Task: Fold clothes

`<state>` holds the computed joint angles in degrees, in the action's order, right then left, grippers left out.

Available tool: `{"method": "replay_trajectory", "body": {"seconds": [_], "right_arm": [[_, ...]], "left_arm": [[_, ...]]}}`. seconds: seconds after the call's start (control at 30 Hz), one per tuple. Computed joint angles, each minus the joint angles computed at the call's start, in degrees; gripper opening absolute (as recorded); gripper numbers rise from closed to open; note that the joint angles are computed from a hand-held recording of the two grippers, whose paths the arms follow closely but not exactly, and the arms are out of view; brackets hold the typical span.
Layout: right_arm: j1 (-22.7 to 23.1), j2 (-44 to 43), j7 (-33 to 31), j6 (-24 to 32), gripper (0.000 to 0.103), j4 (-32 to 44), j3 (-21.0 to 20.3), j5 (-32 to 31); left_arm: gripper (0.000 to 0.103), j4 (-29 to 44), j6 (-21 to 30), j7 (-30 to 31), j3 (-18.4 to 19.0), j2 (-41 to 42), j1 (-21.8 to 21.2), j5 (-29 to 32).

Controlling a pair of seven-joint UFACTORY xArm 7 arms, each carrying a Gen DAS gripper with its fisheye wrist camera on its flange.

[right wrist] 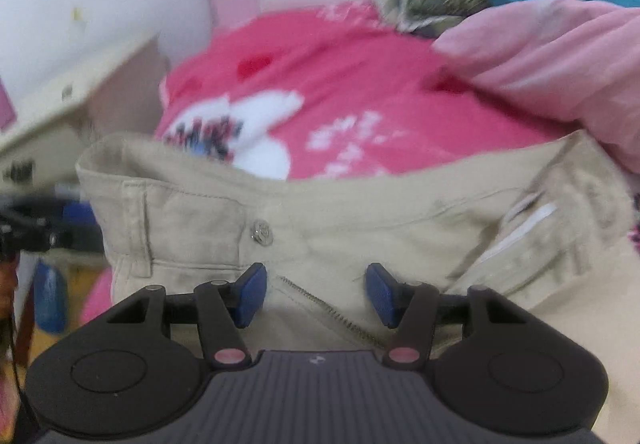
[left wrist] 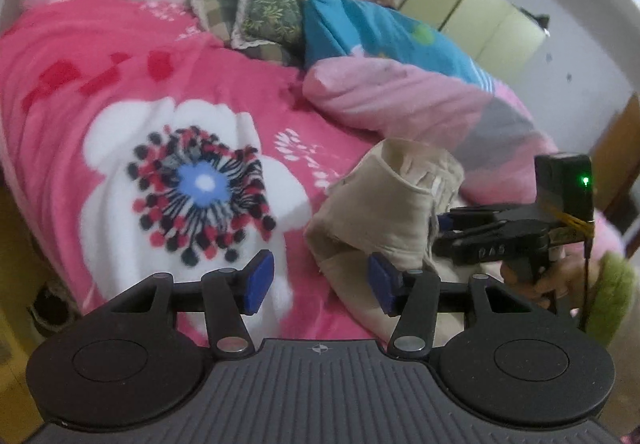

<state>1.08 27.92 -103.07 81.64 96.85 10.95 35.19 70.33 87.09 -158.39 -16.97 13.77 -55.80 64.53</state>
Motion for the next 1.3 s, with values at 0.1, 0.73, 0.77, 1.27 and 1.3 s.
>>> {"method": "replay_trajectory", "body": {"seconds": [0.1,0.73,0.77,1.27,1.3], "right_arm": [[0.37,0.01,-1.72,1.55,0.059,0.69,-0.12,-2.48],[-4.32,-7.78,-16.01,-6.68,0.005,-9.07,-0.62,13.56],[-4.52,-8.47,-17.07,-9.28,0.005,-10.64,-0.49,17.40],[0.90,-7.02,-18.55,-28.44,0.009,-17.63,1.72,22.99],[0.20,-6.49,-16.16,-25.54,0.010,-15.87,1.38,22.79]], "left_arm": [[0.052,0.42,-0.05,4.11,0.58,0.56,0.63,1.14],[0.052,0.99,-2.15,5.47,2.47,2.72,1.53,3.92],[0.052,0.94,-2.22,5.34,2.51,2.62,1.60,3.83],[0.050,-3.32,-9.08,-9.18,2.04,-1.81,5.28,1.61],[0.050,-3.24,-8.76,-10.02,1.95,-1.85,5.46,1.47]]}}
